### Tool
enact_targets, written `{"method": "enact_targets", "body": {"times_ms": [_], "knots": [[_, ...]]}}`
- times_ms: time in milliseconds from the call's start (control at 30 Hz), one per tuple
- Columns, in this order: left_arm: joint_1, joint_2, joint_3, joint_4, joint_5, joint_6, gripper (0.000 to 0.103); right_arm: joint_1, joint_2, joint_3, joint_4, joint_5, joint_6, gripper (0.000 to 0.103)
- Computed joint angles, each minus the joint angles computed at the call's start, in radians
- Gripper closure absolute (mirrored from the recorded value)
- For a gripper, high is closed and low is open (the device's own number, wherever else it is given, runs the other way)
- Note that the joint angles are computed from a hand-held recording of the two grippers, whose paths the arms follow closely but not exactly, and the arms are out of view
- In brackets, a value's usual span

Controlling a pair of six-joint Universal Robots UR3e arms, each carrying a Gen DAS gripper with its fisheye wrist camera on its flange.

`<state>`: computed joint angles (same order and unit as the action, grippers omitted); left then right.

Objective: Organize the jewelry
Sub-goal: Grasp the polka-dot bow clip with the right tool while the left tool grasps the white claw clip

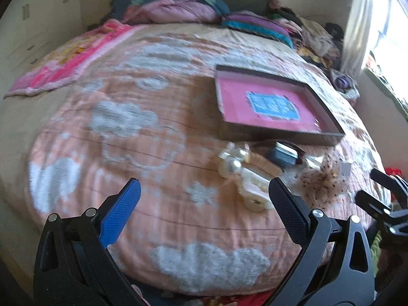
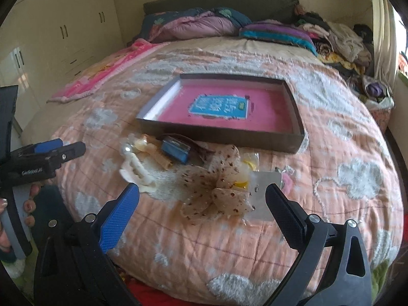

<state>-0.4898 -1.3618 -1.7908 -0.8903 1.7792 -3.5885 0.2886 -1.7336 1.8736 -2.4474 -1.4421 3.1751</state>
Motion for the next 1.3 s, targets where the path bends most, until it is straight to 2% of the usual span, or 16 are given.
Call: {"method": "enact_targets", "body": {"times_ms": [33,100,233,333,433,500,567,667,767,867,967,1000,1167,1300], "knots": [[0.007,-0.012,-0.005,0.021,-0.033,0.018,0.009,-0.022,0.004,0.016,-0.007,0.022,-0.002,0.006],[0.004,-0.05,-0.001,0.044,-0.063,0.035,0.009,-0.043,0.015,0.033,-0.014,0.045,-0.005,0.018],[0.002,-0.108,-0.005,0.089,-0.121,0.05,0.009,-0.06,0.043,0.06,-0.054,0.053,-0.012,0.022],[0.001,-0.139,-0.01,0.117,-0.144,0.072,0.009,-0.074,0.074,0.064,-0.065,0.067,-0.021,0.032],[0.001,-0.173,-0.006,0.139,-0.162,0.085,0.009,-0.088,0.096,0.072,-0.082,0.084,-0.031,0.051],[0.005,-0.19,0.0,0.152,-0.186,0.09,0.009,-0.091,0.106,0.072,-0.08,0.085,-0.036,0.07],[0.003,-0.214,0.009,0.174,-0.205,0.102,0.009,-0.11,0.099,0.091,-0.08,0.113,-0.037,0.083],[-0.001,-0.241,0.02,0.193,-0.226,0.117,0.009,-0.128,0.071,0.124,-0.095,0.131,-0.036,0.094],[-0.004,-0.279,0.036,0.205,-0.242,0.124,0.01,-0.163,0.02,0.152,-0.084,0.164,-0.041,0.097],[-0.011,-0.311,0.048,0.215,-0.243,0.132,0.016,-0.207,-0.04,0.173,-0.05,0.201,-0.055,0.098],[-0.033,-0.35,0.072,0.222,-0.199,0.139,0.027,-0.251,-0.097,0.186,-0.011,0.236,-0.064,0.098],[-0.04,-0.361,0.078,0.225,-0.18,0.14,0.038,-0.264,-0.115,0.188,0.001,0.245,-0.067,0.098],[-0.053,-0.355,0.071,0.233,-0.151,0.16,0.038,-0.346,-0.214,0.206,0.061,0.291,-0.094,0.098],[-0.046,-0.289,0.047,0.219,-0.181,0.154,0.038,-0.398,-0.262,0.2,0.105,0.319,-0.107,0.098]]}}
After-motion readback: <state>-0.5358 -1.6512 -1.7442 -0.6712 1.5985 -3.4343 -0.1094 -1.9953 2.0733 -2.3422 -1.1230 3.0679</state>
